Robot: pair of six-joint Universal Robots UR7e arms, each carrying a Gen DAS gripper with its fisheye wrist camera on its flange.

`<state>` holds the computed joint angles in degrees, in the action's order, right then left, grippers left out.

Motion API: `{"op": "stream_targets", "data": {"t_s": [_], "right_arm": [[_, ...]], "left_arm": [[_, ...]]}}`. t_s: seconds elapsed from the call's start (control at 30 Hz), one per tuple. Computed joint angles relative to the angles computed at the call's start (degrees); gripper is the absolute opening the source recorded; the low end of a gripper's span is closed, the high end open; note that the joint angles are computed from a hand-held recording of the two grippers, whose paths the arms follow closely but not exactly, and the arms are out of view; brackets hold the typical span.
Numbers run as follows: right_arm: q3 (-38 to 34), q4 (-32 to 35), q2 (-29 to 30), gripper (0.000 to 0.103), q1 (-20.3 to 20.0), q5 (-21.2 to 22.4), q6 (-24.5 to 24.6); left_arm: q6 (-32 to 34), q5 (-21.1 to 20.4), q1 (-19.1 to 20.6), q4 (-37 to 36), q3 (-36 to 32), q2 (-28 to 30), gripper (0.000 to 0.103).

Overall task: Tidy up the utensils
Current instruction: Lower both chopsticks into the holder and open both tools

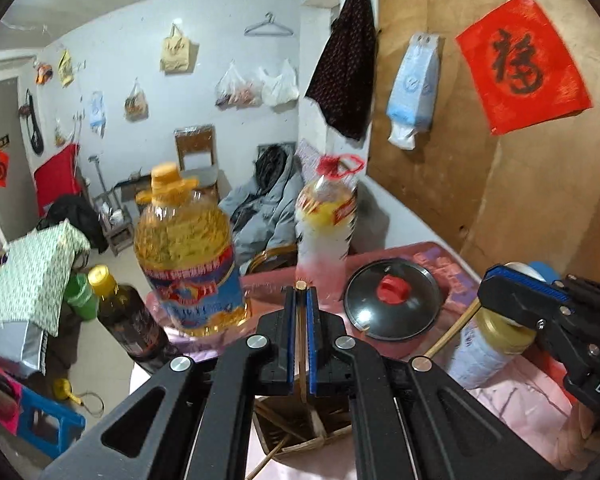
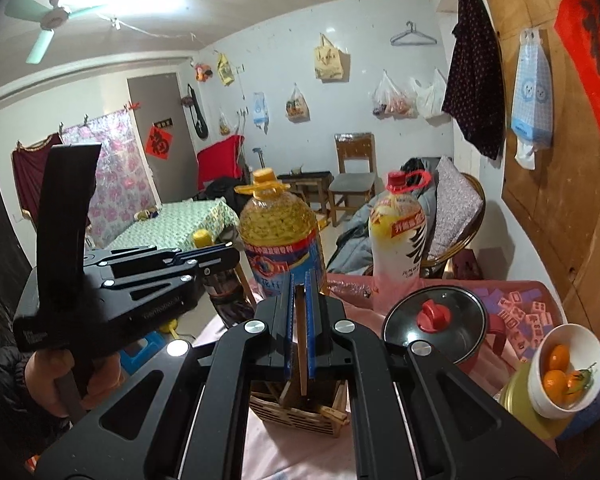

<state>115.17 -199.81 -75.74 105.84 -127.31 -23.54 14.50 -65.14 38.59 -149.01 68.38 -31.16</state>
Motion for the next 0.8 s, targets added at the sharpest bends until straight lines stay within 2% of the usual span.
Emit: {"op": "stream_targets", "data": {"t_s": [0.17,0.23,0.27,0.3,0.37,0.43,0.5,0.63,0.73,0.8], "right_arm": [[-0.5,1.7,1.8,0.007,-2.7,0.2,1.6],[-0.8,3.9,2.2,0.011,-3.5,-0.9,3.9],[-0.7,4.3,1.8,0.011,-3.7,-0.5,4.8],[-0.1,4.6,0.9,0.011,-3.9,0.7,5.9],[0.4,2.8,0.3,0.012,-3.1,0.3,5.3],[0.9,1.0,-0.1,0.014,-1.9,-0.7,4.0],[2.2,-0.9,-0.6,0.022,-0.8,-1.6,3.5],[6.0,-4.3,-1.6,0.036,0.7,-4.2,4.1],[9.5,-7.7,-1.8,0.053,1.7,-7.0,5.6],[13.1,-11.2,-1.8,0.066,2.5,-8.4,7.7]], "left_arm": [[-1.8,-0.9,2.2,3.5,0.7,0.4,0.006],[-3.1,0.1,2.7,5.0,1.4,0.3,0.008],[-3.6,0.2,3.0,5.3,2.1,0.0,0.019],[-3.6,0.2,3.2,4.3,3.4,-0.6,0.035],[-2.7,1.1,3.1,1.0,6.2,-2.0,0.047],[-2.2,1.0,3.1,-0.6,8.2,-3.3,0.051],[-2.4,1.1,3.1,-2.1,10.8,-4.9,0.063],[-3.6,1.3,2.9,-3.9,16.0,-8.1,0.070],[-5.0,2.2,2.4,-5.9,21.4,-11.3,0.076],[-6.2,3.4,1.9,-8.6,26.8,-14.1,0.086]]}}
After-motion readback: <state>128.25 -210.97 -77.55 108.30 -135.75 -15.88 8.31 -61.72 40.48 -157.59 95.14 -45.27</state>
